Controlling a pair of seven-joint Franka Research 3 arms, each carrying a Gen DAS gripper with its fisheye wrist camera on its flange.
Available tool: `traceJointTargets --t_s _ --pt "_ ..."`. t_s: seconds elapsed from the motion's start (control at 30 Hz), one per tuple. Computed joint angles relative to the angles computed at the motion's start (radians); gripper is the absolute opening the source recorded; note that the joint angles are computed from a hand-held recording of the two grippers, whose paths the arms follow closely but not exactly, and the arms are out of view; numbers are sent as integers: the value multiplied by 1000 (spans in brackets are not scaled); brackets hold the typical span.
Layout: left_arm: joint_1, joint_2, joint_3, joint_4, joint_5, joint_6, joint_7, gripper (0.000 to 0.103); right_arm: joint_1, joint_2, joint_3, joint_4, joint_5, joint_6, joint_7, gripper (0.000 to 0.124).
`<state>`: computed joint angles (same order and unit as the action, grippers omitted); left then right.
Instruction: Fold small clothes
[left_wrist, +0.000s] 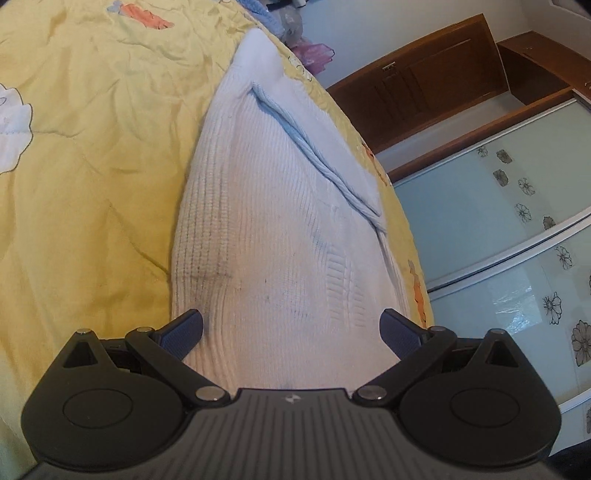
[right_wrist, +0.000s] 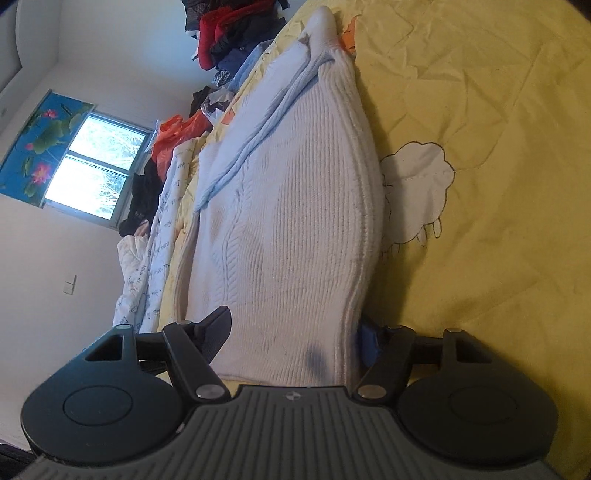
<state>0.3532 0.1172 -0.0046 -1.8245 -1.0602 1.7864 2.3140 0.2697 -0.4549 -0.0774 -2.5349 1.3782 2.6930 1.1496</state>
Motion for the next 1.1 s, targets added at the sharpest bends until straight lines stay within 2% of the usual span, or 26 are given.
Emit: traceJointTargets --t_s 0.13,0.17,0.27,0.33,0.47,0.5,0.53,0.57,0.6,0.67,0.7,0.73,0.77,0.8,0.83,0.9,1.0,1.1 --pt "-12 5 -7 29 73 31 17 103 -2 3 -1 3 -16 -6 -4 72" --pt "-21 -5 -11 29 108 59 34 103 -1 4 -1 5 -17 -5 -5 72" --pt "-68 -63 -22 -14 269 233 92 103 -1 4 -1 5 -21 -2 -8 72" --pt "-82 -66 -18 -20 313 248 117 103 1 6 -1 6 -19 1 -19 72" --pt "-102 -82 -15 -50 297 284 147 102 3 12 -4 10 -6 3 -36 72" --pt "-103 -80 -12 -51 277 280 147 94 3 14 -5 12 -7 0 -39 73" --pt "-102 -74 -9 -42 259 255 142 80 2 15 -5 13 -9 -3 -41 72" --pt "-103 -65 -9 -31 252 235 131 73 1 17 -6 15 -10 -7 -45 72" --pt "-104 -62 -11 -27 255 226 124 61 -1 19 -7 17 -10 -10 -47 73" --pt "-110 -66 -15 -32 269 240 142 60 -3 25 -8 21 -9 -15 -53 73" --pt "-111 -66 -15 -29 280 244 136 55 -4 25 -7 22 -9 -16 -58 73" --pt "-112 -60 -13 -21 292 246 118 44 -3 26 -6 22 -5 -17 -66 73" --pt "-111 -54 -12 -12 304 248 98 37 -2 27 -6 22 -2 -18 -77 73" --pt "-109 -46 -11 -3 318 251 74 19 -2 28 -4 23 0 -17 -87 71" --pt "-103 -32 -8 13 330 247 45 11 -4 32 4 24 -10 -7 -83 54" --pt "-85 -13 -7 36 315 209 20 11 -22 44 23 25 -94 -1 -9 14" --pt "-81 -32 -16 15 318 223 38 11 1 46 3 15 -34 13 -64 12" --pt "-57 -7 -11 49 220 148 39 11 7 41 -3 17 5 19 -100 13"
